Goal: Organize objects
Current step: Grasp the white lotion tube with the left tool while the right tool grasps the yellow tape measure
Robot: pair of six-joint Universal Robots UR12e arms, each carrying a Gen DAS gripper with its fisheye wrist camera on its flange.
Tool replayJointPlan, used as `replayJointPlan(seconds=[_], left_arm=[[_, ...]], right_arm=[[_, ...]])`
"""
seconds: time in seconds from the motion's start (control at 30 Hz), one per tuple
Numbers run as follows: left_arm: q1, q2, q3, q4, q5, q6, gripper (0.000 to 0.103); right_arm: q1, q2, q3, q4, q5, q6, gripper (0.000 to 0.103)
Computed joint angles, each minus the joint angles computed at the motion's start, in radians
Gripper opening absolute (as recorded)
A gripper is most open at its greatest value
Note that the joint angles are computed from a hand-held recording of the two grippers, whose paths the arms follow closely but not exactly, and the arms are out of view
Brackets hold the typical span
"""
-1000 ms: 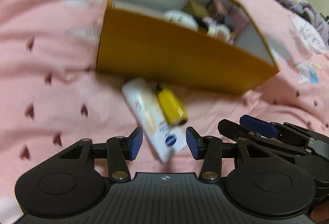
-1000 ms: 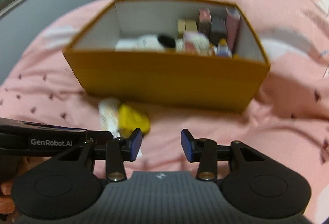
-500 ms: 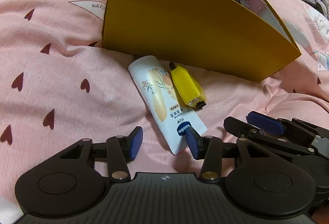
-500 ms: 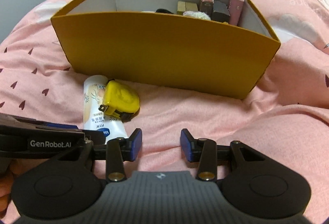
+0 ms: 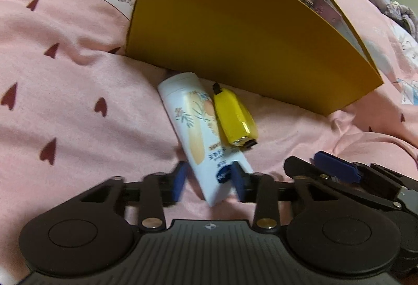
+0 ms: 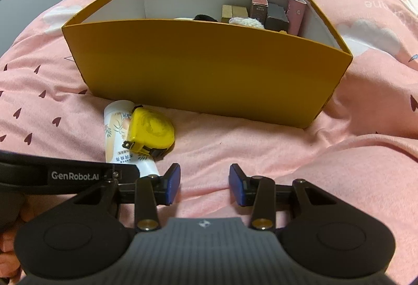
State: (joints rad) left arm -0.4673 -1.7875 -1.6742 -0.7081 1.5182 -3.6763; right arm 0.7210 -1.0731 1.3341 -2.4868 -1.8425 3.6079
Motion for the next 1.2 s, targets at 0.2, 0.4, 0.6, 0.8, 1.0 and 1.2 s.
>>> replayJointPlan(seconds=[0.2, 0.4, 0.6, 0.8, 1.0, 1.2], left_arm=[[-0.001, 0.016, -0.013, 0.041, 0.004, -0.01, 0.022], [-0.021, 0.043, -0.013, 0.092, 0.102, 0.026, 0.015], [-0.027, 0.065, -0.017, 0.167, 0.192, 0.045, 0.011], [-0.028, 0.046, -0.001, 0.145, 0.207, 0.066, 0.011], [-0.044, 0.03, -0.005, 0.154, 0.246, 0.137, 0.014], [-0.03, 0.039, -0.011, 0.095, 0.208, 0.104, 0.016]], right_arm=[[0.0, -0.001, 0.001, -0.002, 0.002, 0.006, 0.044], [0.001, -0.004, 0.002, -0.014, -0.009, 0.008, 0.044], [0.007, -0.001, -0.007, -0.027, -0.027, -0.013, 0.044], [0.009, 0.007, -0.022, -0.056, -0.01, -0.042, 0.044], [0.012, 0.028, -0.052, -0.072, 0.024, -0.099, 0.046], [0.011, 0.047, -0.081, -0.047, 0.055, -0.138, 0.048]])
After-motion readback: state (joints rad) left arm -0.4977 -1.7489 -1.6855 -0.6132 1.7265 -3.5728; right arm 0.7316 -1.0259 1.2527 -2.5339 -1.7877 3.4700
